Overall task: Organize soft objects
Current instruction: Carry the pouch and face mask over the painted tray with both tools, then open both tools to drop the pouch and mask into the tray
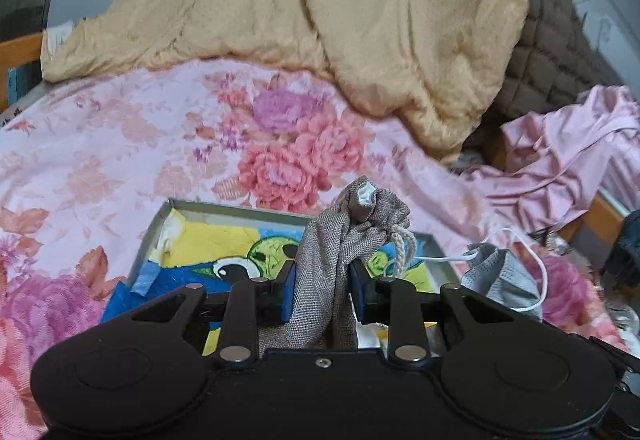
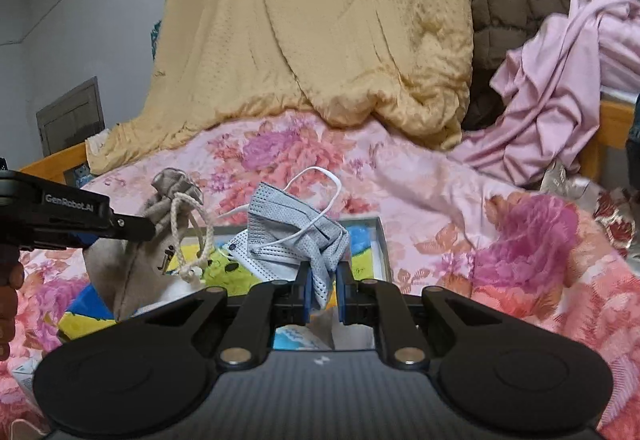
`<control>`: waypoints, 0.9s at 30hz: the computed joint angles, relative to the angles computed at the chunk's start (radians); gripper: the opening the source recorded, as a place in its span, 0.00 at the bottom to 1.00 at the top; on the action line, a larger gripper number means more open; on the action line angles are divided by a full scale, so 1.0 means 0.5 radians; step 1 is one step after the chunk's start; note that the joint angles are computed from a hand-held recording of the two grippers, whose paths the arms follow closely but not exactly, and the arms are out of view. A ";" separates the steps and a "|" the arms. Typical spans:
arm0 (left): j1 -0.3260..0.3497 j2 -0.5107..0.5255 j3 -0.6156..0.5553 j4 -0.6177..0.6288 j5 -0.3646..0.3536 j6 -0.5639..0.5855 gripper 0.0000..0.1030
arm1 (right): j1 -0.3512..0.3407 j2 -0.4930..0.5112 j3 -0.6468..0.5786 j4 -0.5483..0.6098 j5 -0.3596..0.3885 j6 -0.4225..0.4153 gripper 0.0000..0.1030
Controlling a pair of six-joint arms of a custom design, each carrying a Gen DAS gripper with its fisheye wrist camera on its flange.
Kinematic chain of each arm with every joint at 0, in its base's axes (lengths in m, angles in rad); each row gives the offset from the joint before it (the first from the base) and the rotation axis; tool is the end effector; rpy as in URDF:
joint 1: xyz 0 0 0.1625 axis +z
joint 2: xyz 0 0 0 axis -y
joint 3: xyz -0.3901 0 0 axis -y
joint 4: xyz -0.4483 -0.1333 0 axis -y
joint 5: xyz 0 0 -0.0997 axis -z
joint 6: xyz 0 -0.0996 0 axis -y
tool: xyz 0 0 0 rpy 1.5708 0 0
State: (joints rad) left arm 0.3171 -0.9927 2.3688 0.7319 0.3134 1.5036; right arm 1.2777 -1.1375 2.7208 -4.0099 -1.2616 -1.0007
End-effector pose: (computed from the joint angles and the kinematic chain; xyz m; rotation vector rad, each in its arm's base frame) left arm -0.1175 -0.2786 0.0740 0.0115 2.1283 -1.4341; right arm 0.0713 -0.3299 0.0814 1.0759 -2.3787 1.1923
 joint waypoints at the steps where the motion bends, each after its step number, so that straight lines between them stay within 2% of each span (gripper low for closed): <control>1: 0.064 -0.029 -0.041 -0.052 0.012 0.124 0.29 | 0.012 -0.009 -0.014 0.034 -0.029 0.015 0.13; 5: 0.260 -0.070 -0.173 -0.190 0.061 0.451 0.29 | 0.067 -0.064 -0.061 0.207 -0.168 0.077 0.13; 8: 0.340 -0.056 -0.235 -0.216 0.115 0.534 0.29 | 0.088 -0.113 -0.082 0.344 -0.220 0.127 0.14; 14: 0.441 -0.008 -0.333 -0.155 0.194 0.496 0.31 | 0.086 -0.102 -0.096 0.378 -0.249 0.126 0.20; 19: 0.451 0.120 -0.412 -0.006 0.176 0.361 0.34 | 0.080 -0.109 -0.083 0.366 -0.254 0.116 0.30; 23: 0.440 0.160 -0.425 0.039 0.168 0.297 0.40 | 0.085 -0.113 -0.075 0.357 -0.254 0.116 0.35; 24: 0.435 0.170 -0.426 0.050 0.165 0.272 0.44 | 0.087 -0.115 -0.073 0.356 -0.256 0.107 0.36; 27: 0.409 0.191 -0.404 0.108 0.157 0.154 0.48 | 0.095 -0.104 -0.062 0.311 -0.264 0.088 0.46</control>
State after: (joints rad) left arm 0.5218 -0.8972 2.1666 0.7861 0.3919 1.5804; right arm 1.3254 -1.1895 2.6896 -3.8543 -1.3938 -0.9569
